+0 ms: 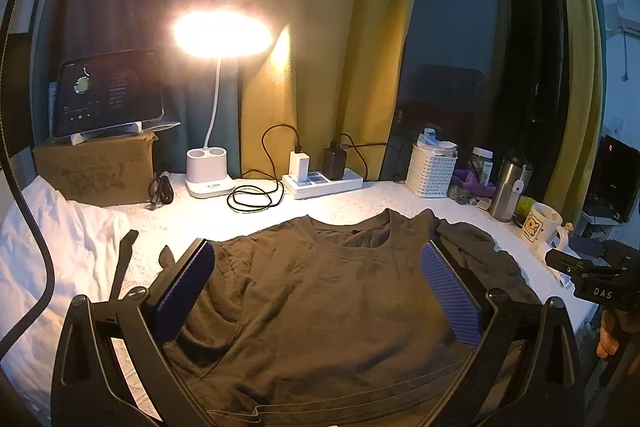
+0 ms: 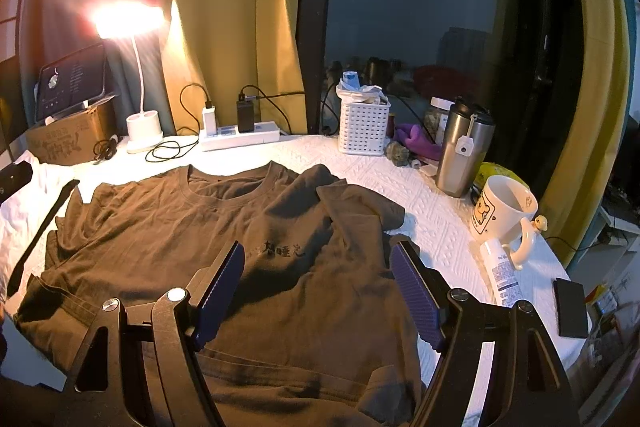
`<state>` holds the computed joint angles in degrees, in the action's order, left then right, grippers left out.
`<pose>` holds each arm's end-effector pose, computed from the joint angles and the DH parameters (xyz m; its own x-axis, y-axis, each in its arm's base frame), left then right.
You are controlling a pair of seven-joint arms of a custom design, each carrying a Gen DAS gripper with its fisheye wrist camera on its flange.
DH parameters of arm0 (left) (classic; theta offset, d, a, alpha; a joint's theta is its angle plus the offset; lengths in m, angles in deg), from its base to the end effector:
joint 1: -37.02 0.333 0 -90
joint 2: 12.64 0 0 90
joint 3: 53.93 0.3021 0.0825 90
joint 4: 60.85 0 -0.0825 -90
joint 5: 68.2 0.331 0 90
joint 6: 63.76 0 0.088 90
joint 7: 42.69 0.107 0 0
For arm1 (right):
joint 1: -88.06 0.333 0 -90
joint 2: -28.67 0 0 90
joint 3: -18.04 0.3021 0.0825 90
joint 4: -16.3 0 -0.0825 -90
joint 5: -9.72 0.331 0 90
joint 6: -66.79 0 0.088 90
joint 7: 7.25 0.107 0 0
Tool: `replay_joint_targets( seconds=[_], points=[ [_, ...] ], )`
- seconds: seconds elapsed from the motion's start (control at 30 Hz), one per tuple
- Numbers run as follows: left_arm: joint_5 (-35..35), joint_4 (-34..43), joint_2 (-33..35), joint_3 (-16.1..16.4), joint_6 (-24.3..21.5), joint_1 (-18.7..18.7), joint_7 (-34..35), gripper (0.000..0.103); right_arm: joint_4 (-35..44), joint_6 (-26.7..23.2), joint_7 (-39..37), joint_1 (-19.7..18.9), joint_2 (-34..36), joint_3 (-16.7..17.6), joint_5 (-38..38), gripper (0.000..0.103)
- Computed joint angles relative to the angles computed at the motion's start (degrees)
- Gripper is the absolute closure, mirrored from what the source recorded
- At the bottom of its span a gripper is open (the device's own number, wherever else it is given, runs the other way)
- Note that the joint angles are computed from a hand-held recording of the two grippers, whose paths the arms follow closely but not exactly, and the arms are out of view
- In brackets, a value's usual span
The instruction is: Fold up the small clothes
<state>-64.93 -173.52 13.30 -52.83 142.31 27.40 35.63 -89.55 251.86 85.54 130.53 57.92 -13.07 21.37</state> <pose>0.6113 -0.1008 0.4149 -0.1134 -0.9834 0.1416 -0.4002 -0.0852 -0.9124 0.6229 0.1661 0.4204 0.0935 -0.9937 0.0611 -0.5648 -0.1034 -0.8187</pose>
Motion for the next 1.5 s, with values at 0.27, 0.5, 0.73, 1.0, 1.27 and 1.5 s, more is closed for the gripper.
replay_joint_targets(
  seconds=[0.27,0.5,0.73,1.0,1.27,1.5],
  points=[
    [0.03,0.23,-0.07,0.06,-0.33,-0.24,0.36,0.001,0.23,-0.23,-0.04,-0.31,0.01,0.23,-0.07,0.025],
    [-0.86,0.23,-0.14,0.64,-0.08,-1.36,1.60,0.001,-0.03,-0.03,-0.18,-0.46,-0.15,0.39,-0.11,0.025],
    [-1.19,0.61,-0.01,0.62,-0.58,-1.71,2.12,0.002,0.11,-0.14,-0.25,-0.86,-0.16,0.67,-0.11,0.025],
    [-1.78,0.60,0.06,0.83,-0.27,-2.31,2.66,0.002,-0.02,0.06,-0.71,-1.60,-0.29,1.37,0.02,0.025],
    [-2.49,0.71,0.08,1.05,-0.37,-2.76,3.27,0.002,0.17,-0.04,-0.70,-1.61,-0.18,1.29,0.11,0.025],
    [-3.64,1.12,0.09,1.65,-1.02,-3.48,3.78,0.002,0.30,-0.16,-0.64,-1.78,-0.17,1.42,0.01,0.025]
  ],
)
